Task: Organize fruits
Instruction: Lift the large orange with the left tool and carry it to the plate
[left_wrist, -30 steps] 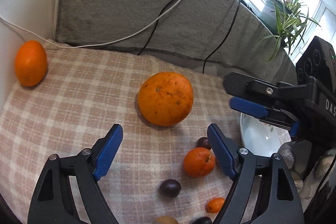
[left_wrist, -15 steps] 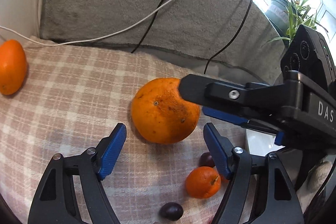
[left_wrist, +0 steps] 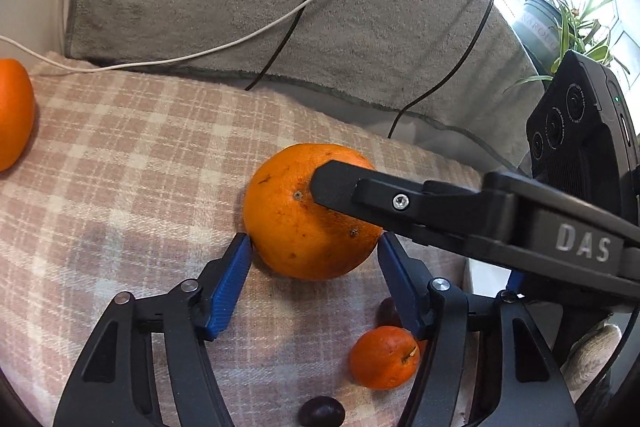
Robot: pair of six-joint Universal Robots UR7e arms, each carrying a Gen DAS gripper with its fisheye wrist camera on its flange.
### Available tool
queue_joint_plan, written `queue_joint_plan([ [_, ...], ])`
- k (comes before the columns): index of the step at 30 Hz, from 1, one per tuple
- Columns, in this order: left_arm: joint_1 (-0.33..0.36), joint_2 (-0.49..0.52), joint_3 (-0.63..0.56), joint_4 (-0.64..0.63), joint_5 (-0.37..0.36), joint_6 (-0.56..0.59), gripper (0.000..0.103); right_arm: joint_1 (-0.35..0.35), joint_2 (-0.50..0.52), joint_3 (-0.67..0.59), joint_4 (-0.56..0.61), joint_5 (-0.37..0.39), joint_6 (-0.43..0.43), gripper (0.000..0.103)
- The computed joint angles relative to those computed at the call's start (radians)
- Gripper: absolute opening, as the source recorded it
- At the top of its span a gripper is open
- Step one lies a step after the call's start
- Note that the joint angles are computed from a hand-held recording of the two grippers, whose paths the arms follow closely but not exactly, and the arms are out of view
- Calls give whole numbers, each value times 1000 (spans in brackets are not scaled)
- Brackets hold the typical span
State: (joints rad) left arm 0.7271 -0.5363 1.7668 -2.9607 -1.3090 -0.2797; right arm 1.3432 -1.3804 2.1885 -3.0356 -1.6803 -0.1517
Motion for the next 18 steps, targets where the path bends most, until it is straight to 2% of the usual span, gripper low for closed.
queue_joint_plan([
  [8, -32, -4, 18, -9, 32, -2, 63, -4, -36, 35, -14, 13, -8, 56],
  [18, -99, -61, 118, -76, 60, -17, 63, 2, -150, 136, -50, 38, -33, 56],
])
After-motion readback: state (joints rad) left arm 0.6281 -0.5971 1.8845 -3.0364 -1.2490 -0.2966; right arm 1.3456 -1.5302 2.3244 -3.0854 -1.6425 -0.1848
